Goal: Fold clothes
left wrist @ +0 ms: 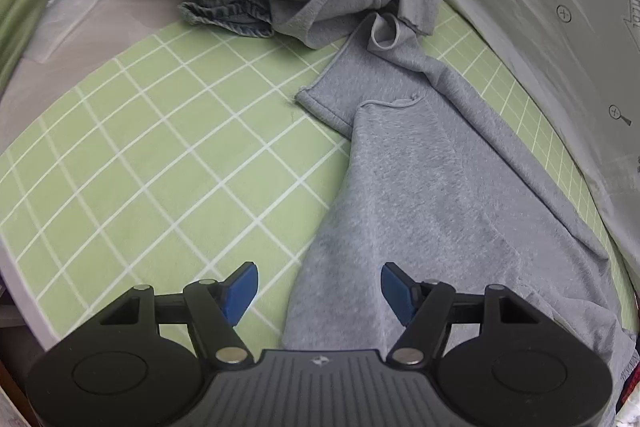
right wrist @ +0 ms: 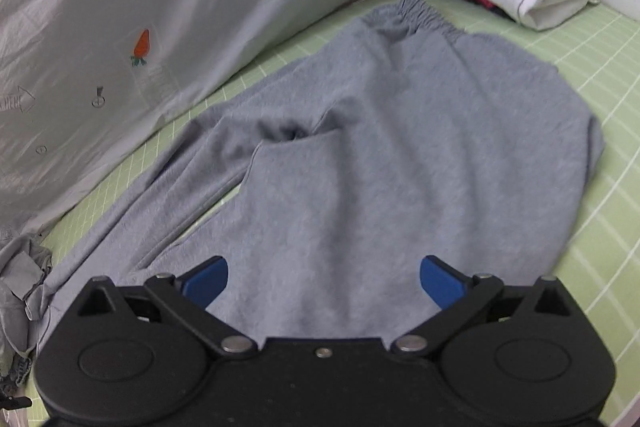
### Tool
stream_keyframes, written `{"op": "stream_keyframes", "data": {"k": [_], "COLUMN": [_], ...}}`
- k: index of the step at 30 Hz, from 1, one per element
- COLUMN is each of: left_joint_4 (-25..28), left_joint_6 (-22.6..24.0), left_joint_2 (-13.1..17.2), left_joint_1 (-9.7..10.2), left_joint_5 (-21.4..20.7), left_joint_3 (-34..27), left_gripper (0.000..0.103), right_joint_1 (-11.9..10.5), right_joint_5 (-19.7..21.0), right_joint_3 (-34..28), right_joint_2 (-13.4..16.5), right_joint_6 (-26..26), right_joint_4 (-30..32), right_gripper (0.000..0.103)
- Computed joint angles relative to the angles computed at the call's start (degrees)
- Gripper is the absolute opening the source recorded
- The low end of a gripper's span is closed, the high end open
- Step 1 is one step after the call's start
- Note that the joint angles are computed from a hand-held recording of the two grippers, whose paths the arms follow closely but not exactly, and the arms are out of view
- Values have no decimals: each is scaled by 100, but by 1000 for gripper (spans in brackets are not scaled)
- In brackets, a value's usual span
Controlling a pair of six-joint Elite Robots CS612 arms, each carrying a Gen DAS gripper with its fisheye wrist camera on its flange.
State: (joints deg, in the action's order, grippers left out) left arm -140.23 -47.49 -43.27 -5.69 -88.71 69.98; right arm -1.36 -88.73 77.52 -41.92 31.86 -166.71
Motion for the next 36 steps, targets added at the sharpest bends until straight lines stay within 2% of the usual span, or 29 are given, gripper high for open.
{"op": "stream_keyframes", "data": {"k": [6, 9, 11, 13, 15, 16, 18, 22, 24, 27, 28, 31, 32, 34, 36], "left_joint_4": [445, 860, 1208, 1296, 1254, 1175, 851, 67, -84, 57, 173, 545, 468, 110, -228], "left_joint_6": [410, 640, 995, 1244, 1366, 1390, 1531, 2245, 2692, 3241, 3368, 3760, 3730, 3507, 3189], "left_joint_2": [602, 901, 1043, 1091, 1085, 1065, 975, 752, 685, 636, 623, 600, 553, 419, 306], "left_joint_1": [133, 152, 121, 80, 45, 29, -23, -222, -355, -557, -595, -710, -724, -727, -705], "left_joint_5": [-332, -341, -222, -67, 7, 13, -18, -113, -253, -585, -673, -920, -883, -683, -470], "left_joint_3": [-992, -1528, -1815, -1900, -1877, -1829, -1645, -1224, -1104, -996, -967, -906, -821, -586, -400], "left_gripper": [68, 66, 56, 29, 12, 7, 2, 1, 2, 7, 14, 22, 24, 38, 43], "right_joint_1": [161, 221, 238, 250, 246, 235, 205, 161, 138, 101, 86, 46, 36, 16, -10], "right_joint_5": [-162, -330, -316, -331, -324, -282, -193, -131, -64, 78, 146, 275, 282, 279, 287], "right_joint_3": [-624, -908, -979, -1004, -985, -949, -826, -541, -387, -187, -123, 23, 56, 106, 132], "right_joint_2": [332, 435, 456, 446, 424, 404, 349, 207, 129, 31, -2, -78, -98, -129, -143], "right_joint_6": [218, 279, 161, -18, -40, -25, 42, 37, -49, -145, -162, -259, -306, -372, -365], "right_joint_4": [522, 847, 906, 1065, 1194, 1208, 1123, 876, 755, 668, 661, 606, 579, 529, 493], "right_gripper": [103, 103, 103, 103, 103, 103, 103, 103, 103, 103, 103, 103, 103, 103, 103]}}
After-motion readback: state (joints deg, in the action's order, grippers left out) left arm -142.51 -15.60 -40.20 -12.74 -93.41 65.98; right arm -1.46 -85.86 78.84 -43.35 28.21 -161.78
